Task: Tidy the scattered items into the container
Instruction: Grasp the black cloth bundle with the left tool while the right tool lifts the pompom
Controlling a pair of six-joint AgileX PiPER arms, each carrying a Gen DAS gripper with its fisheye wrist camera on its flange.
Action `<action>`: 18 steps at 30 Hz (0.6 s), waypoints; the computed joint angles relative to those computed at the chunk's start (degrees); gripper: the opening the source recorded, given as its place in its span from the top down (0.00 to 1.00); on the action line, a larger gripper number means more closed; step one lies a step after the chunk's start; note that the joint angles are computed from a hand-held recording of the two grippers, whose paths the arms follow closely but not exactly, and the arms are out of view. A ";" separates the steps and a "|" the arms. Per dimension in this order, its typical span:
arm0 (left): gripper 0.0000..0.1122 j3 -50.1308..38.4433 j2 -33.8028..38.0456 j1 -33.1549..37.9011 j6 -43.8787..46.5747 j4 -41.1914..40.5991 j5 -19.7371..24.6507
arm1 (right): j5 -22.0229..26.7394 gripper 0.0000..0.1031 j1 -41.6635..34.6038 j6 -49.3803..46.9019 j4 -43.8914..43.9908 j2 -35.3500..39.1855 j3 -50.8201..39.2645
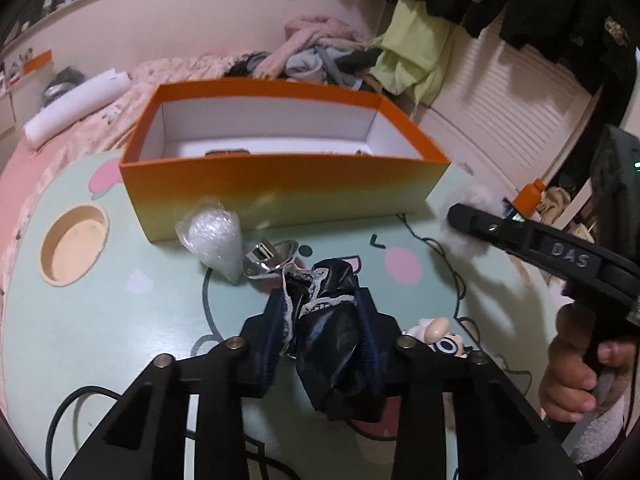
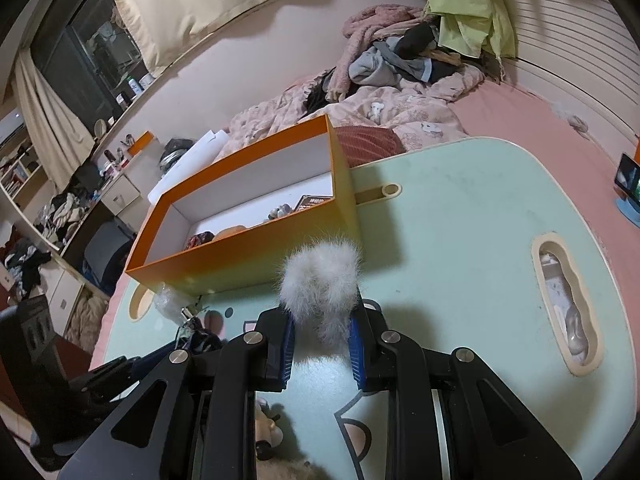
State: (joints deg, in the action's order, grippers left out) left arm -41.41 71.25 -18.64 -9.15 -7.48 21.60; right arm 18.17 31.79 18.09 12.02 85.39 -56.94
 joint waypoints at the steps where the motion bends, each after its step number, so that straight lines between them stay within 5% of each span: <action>1: 0.74 0.19 -0.89 0.60 2.33 -2.06 0.10 | 0.08 0.77 0.09 0.34 -0.47 -0.02 -0.15; 10: 0.75 -1.51 -9.53 6.79 17.85 -15.60 4.83 | 0.23 0.77 1.25 3.66 -4.80 -0.43 -1.38; 18: 0.75 -7.14 -7.38 10.66 24.67 -20.25 4.93 | 1.19 0.77 2.13 3.07 -6.95 1.33 -6.32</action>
